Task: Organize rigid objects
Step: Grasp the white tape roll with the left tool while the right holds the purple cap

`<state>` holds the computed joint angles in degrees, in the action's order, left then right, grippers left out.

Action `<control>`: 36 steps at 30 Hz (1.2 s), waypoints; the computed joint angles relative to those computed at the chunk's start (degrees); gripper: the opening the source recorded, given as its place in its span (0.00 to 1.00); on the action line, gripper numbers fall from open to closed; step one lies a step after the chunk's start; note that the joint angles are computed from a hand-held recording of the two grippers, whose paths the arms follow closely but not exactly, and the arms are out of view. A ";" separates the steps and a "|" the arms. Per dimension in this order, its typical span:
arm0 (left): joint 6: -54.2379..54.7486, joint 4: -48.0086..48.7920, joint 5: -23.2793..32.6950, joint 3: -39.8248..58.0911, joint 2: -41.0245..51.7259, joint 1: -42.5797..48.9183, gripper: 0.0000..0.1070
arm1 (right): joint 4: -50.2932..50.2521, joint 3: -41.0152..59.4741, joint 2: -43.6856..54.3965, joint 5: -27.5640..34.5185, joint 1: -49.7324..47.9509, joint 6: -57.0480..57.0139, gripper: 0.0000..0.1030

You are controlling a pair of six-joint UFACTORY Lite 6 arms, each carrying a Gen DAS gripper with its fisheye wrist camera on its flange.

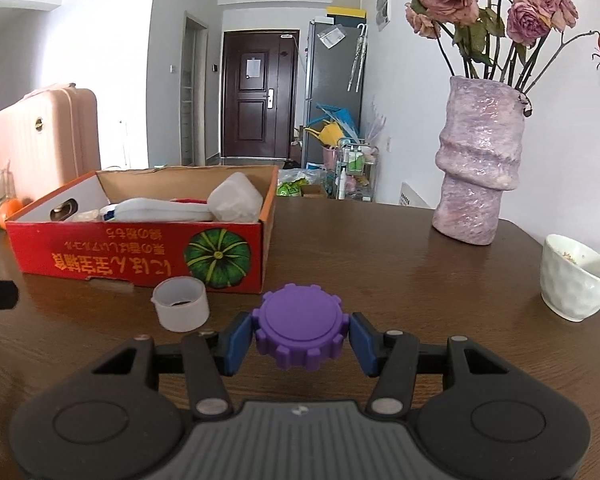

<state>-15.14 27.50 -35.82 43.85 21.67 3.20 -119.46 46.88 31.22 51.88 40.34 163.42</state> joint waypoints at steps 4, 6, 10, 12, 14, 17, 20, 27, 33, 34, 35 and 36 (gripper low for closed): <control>2.19 -4.99 1.15 1.24 1.23 -4.85 0.96 | -1.56 -1.97 -1.47 1.13 -1.09 1.88 0.51; 2.52 -6.99 1.95 2.17 2.02 -7.14 0.96 | -2.83 -3.18 -2.25 1.44 -2.08 3.30 0.51; 5.24 -13.46 3.07 4.15 4.08 -11.57 0.96 | -6.12 -5.17 -3.12 1.90 -4.28 6.40 0.51; 6.44 -16.37 2.96 5.37 5.45 -13.64 0.96 | -7.68 -6.04 -3.37 2.10 -5.38 7.76 0.51; 8.52 -19.87 2.94 6.78 6.86 -15.57 0.96 | -8.71 -6.68 -3.61 2.30 -6.21 8.44 0.51; 11.86 -25.58 2.50 8.96 9.09 -18.38 0.96 | -10.59 -7.36 -3.98 2.08 -7.65 9.42 0.51; 14.03 -29.80 1.94 11.23 11.42 -20.57 0.96 | -12.40 -7.82 -4.29 2.21 -8.62 10.46 0.51; 17.57 -36.36 5.02 18.32 16.69 -23.77 0.96 | -15.88 -7.67 -3.92 1.59 -11.44 11.68 0.51; 24.79 -44.45 7.06 23.59 20.45 -26.15 0.96 | -18.28 -6.98 -3.12 1.15 -13.55 12.29 0.51; 26.35 -46.07 7.72 24.70 21.12 -26.47 0.96 | -18.34 -6.82 -2.95 1.07 -13.65 12.34 0.51; 27.00 -46.91 8.52 25.65 21.63 -26.63 0.96 | -18.74 -6.67 -2.82 0.90 -13.87 12.54 0.51; 27.17 -47.39 9.16 26.42 22.02 -26.71 0.96 | -18.92 -6.55 -2.70 0.86 -13.97 12.63 0.51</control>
